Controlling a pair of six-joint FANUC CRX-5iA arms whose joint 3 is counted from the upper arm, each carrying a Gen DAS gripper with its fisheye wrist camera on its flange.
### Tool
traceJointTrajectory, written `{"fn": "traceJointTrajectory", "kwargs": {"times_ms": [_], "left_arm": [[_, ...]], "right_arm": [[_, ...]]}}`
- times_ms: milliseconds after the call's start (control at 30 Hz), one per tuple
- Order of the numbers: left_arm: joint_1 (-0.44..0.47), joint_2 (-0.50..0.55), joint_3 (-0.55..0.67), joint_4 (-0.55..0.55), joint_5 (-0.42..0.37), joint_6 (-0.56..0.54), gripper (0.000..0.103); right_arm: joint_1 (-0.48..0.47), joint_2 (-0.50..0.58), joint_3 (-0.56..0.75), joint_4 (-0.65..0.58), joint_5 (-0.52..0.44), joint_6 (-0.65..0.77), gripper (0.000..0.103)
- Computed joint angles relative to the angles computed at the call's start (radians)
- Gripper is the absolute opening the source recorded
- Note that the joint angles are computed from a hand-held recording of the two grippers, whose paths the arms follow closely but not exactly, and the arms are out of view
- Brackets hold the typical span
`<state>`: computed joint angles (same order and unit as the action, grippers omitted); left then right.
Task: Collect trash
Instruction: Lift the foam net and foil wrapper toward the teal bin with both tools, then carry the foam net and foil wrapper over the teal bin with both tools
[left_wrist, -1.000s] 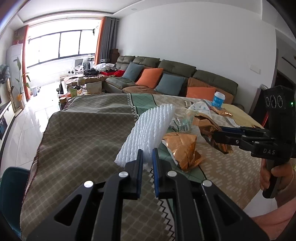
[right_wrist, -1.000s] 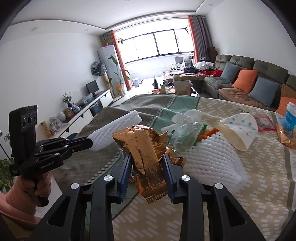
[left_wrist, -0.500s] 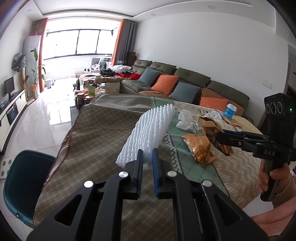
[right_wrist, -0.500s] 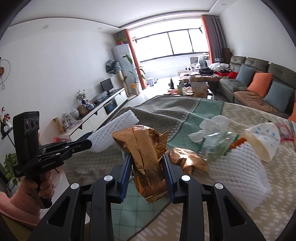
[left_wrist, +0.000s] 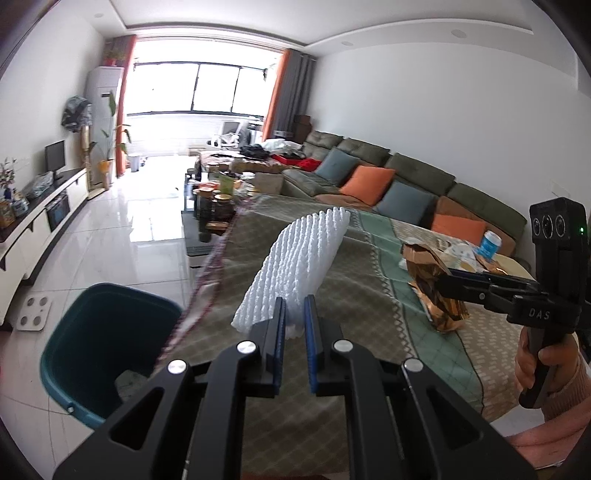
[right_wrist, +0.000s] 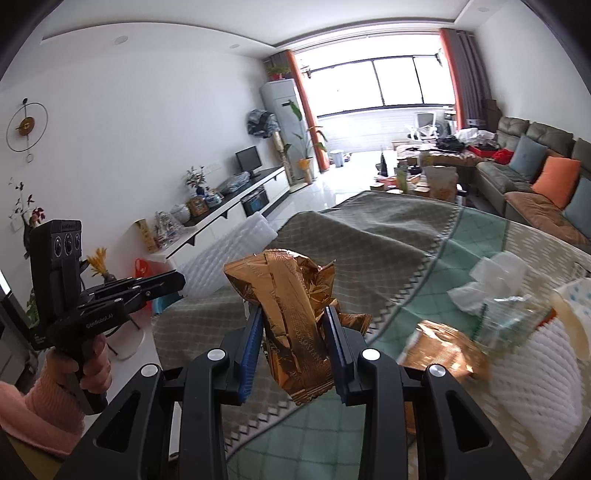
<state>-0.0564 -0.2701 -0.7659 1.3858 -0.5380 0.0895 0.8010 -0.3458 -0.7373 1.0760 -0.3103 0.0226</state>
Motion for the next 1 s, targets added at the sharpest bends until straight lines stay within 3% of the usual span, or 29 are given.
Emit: {"fn": "traceJointTrajectory", "kwargs": {"times_ms": [333,600,900,1000], "left_arm": [[0.057,-0.031,-0.017,0.016,0.048,0.019,0.011],[0.105,-0.038,-0.021,-0.002,0.08,0.059,0.011],[0.164,-0.021,-0.018,-0.045,0.103,0.112,0.011],[0.183,-0.014,-0.018,-0.057,0.105,0.128,0.011]], "right_arm": [[0.006,0.108,0.104,-0.135,0.09,0.171,0.034],[0.041,0.207,0.244,-0.459,0.102,0.488,0.034],[0.056,0.316,0.451,-0.863,0.049,0.881,0.034],[0.06,0.342,0.498,-0.941,0.031,0.948,0.034]]}}
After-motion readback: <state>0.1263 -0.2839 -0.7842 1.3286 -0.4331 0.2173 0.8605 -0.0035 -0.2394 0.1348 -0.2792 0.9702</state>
